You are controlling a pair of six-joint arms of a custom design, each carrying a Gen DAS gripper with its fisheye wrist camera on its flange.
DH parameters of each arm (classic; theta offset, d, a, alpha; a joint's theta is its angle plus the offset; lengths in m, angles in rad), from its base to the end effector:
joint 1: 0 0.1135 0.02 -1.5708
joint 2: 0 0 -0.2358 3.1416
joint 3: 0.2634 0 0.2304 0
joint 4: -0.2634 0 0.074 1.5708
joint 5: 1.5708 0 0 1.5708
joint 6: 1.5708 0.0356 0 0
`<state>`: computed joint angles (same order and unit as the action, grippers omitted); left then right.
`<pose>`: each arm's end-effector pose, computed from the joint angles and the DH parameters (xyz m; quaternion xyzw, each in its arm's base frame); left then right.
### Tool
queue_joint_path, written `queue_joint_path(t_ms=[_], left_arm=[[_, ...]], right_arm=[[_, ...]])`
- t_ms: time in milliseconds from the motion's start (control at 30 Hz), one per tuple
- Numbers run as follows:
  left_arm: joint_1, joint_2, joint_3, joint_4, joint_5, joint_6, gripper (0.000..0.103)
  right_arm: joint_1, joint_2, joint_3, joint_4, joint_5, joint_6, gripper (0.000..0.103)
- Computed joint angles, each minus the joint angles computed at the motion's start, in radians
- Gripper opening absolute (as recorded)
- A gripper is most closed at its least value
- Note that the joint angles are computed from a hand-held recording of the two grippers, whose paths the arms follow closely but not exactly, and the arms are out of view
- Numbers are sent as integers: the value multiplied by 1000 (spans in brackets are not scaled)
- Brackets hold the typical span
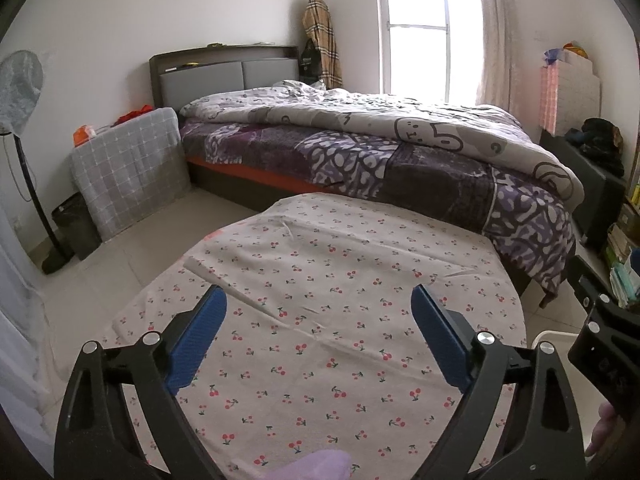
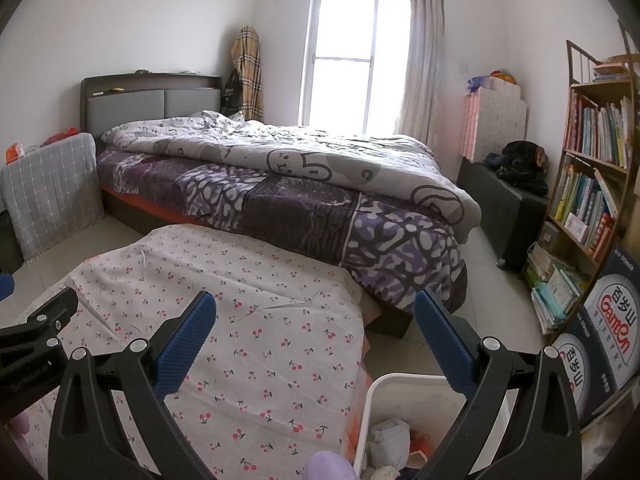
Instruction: Collect trash
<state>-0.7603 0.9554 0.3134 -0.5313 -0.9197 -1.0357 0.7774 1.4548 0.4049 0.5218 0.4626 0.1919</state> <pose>0.1173 -0.0725 0.1328 -0.2074 0.8581 0.1328 0.4505 0.1871 0.1618 0.1313 -0.1343 0.8411 0.0500 0.5216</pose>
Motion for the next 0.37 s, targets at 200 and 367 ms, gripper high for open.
queue_joint_path(t_ms=[200, 367], left_arm=[[1, -26, 21, -53, 24, -10, 94], [-12, -37, 34, -91, 17, -33, 96]], right_arm=[[-4, 0, 2, -1, -4, -4, 96], [-5, -1, 3, -4, -6, -4, 96]])
